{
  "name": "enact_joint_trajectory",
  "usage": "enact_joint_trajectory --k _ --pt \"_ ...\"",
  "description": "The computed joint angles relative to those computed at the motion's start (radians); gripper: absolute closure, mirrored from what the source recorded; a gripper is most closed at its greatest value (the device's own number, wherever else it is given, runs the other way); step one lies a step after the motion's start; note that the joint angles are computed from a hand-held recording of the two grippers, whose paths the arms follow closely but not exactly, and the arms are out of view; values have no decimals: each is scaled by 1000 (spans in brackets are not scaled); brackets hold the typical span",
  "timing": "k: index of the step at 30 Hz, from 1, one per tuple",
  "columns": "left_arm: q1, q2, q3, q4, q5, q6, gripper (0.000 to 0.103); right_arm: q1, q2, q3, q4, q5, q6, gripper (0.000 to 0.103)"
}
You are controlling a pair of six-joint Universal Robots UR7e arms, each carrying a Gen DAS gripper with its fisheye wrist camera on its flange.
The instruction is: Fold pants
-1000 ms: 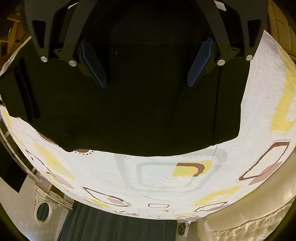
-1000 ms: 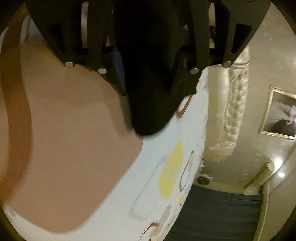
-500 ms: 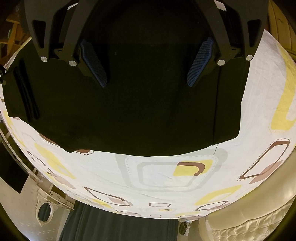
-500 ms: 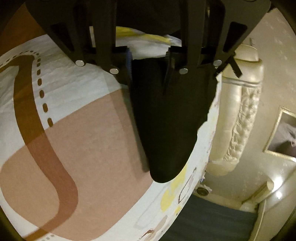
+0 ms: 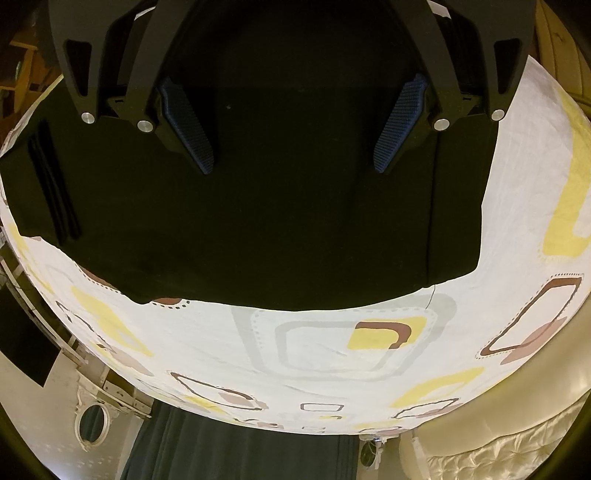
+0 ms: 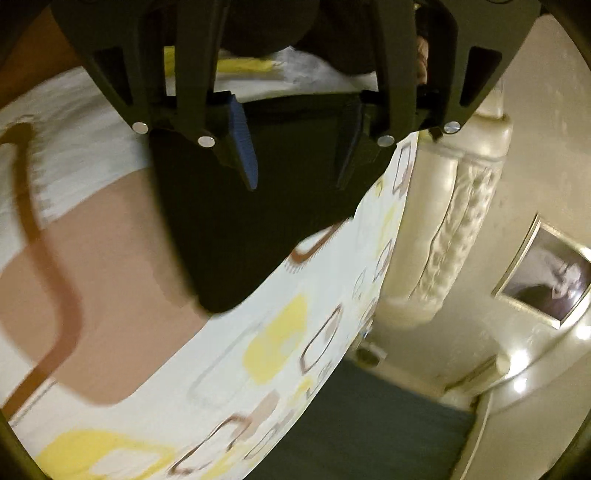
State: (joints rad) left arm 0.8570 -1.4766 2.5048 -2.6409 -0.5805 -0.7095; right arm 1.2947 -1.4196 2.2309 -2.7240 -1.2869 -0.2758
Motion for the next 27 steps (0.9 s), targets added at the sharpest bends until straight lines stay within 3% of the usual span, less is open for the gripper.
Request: enact_joint_trajectory --k 5,7,11,16,19,21,24,27 --pt "1 0 2 -6 0 6 15 10 66 -15 25 -120 17 66" --pt "2 -1 2 -11 -1 17 15 -20 64 -10 29 -86 12 71" --pt "-3 -57 -5 32 -19 23 15 -42 56 -2 38 -49 4 71" --pt "-19 -271 35 27 -45 48 16 -40 57 -1 37 -44 16 70" --pt "52 -416 43 35 -160 89 16 -36 60 2 28 -48 15 70" --pt "135 -476 41 30 -260 118 16 -39 58 6 26 -44 11 69" --pt "253 -497 34 3 -377 150 17 -52 55 5 37 -21 3 61" --pt "353 -458 24 -82 -505 197 17 -39 60 6 23 -30 7 58"
